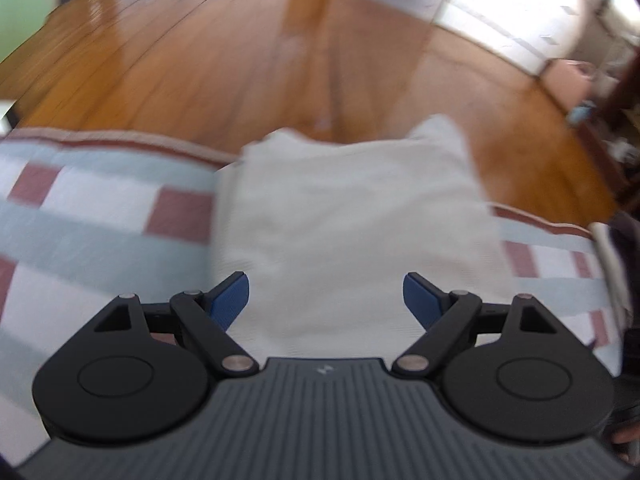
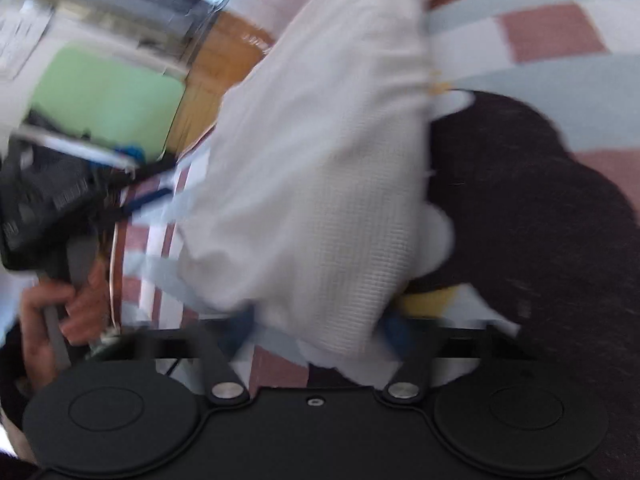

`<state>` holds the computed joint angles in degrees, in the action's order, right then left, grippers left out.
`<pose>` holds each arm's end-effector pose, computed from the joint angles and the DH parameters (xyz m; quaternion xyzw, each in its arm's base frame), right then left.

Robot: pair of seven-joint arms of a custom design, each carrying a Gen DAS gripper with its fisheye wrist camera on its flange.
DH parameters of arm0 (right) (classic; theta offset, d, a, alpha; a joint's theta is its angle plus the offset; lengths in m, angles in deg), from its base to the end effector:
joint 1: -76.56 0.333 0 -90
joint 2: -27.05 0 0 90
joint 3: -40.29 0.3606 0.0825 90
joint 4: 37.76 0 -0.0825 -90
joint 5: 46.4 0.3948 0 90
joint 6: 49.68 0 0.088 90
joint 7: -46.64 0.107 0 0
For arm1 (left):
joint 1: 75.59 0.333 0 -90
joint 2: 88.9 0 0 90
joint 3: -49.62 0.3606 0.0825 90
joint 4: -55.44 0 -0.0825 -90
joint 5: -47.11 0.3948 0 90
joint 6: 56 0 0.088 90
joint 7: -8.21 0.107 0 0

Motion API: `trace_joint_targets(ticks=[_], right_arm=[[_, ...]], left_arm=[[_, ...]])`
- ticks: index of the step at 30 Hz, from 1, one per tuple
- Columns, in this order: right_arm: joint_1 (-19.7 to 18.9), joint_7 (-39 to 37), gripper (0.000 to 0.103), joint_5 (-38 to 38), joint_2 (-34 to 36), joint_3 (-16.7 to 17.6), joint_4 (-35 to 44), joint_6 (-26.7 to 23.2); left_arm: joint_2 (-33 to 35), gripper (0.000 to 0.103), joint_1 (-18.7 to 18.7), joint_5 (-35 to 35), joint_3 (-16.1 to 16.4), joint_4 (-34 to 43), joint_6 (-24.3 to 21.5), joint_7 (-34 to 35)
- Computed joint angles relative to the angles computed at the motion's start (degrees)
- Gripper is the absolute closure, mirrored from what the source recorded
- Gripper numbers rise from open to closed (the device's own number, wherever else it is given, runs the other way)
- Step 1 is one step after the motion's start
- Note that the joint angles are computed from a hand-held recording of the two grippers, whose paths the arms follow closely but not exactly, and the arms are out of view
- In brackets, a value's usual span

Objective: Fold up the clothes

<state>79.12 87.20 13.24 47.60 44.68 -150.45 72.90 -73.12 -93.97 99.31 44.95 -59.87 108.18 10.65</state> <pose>0.6206 0.1099 0.3269 -0.7326 0.5412 0.2391 0.3365 0.5799 -0.2905 0.4040 -0.7615 0.5488 -0.2962 0.1764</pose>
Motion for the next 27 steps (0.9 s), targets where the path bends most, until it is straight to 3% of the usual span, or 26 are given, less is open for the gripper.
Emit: trace_joint_targets(ticks=[2, 6, 9, 15, 17, 18, 19, 20, 21, 25, 26, 27], right_arm=[[0.4, -0.7, 0.09, -0.9, 0.0, 0.2, 1.3, 0.2], [-2.1, -2.5, 0.092, 5.9, 0.6, 0.9, 5.5, -4.2], [-1.7, -2.6, 0.092, 6.5, 0.6, 0.8, 8.9, -3.3], [-1.5, -1.2, 0.094, 5.2, 1.8, 1.3, 14.8, -3.1], [-1.3, -1.9, 0.094, 5.2, 1.6, 1.6, 14.9, -2.6], [-1.1, -2.3, 0.094, 5.0, 1.3, 1.6, 14.7, -2.0], [-0.7, -3.2, 0.094, 4.3, 1.0, 1.6, 14.3, -1.1], [-0.2, -5.2, 0.094, 2.5, 0.2, 1.4, 13.5, 0.2], [0.3, -7.2, 0.094, 0.7, -0.5, 1.2, 12.6, 1.5], [1.1, -19.8, 0.089, -4.1, -5.3, 0.8, 7.0, 6.3], [1.0, -25.1, 0.08, -2.7, -7.4, 0.9, 4.5, 8.7], [1.1, -30.6, 0.05, -0.2, -9.4, 0.9, 1.7, 11.9]], left_arm=[[0.4, 0.019, -1.2, 3.8, 0.8, 1.1, 1.1, -0.8], [0.7, 0.019, -2.6, 11.3, 1.3, 2.9, 3.2, -0.9], [0.2, 0.018, -4.0, 18.3, 1.4, 4.0, 6.1, -1.3], [3.2, 0.015, -6.8, 14.6, -3.4, 8.7, -8.3, 17.0], [5.7, 0.015, -7.4, 10.0, -4.3, 11.4, -14.1, 23.1], [6.9, 0.023, -7.3, 7.4, -4.5, 12.4, -15.5, 24.9], [7.7, 0.037, -7.0, 4.8, -4.7, 13.1, -15.7, 26.0], [8.6, 0.066, -6.6, 2.2, -4.8, 13.8, -15.9, 27.2], [9.0, 0.081, -6.0, 0.0, -5.0, 13.9, -14.8, 28.6], [7.9, 0.085, -5.6, -4.0, -3.1, 12.3, -9.9, 26.1], [7.4, 0.085, -5.2, -4.5, -2.7, 11.4, -8.2, 25.1], [6.9, 0.085, -4.9, -5.0, -2.3, 10.5, -6.5, 24.1]])
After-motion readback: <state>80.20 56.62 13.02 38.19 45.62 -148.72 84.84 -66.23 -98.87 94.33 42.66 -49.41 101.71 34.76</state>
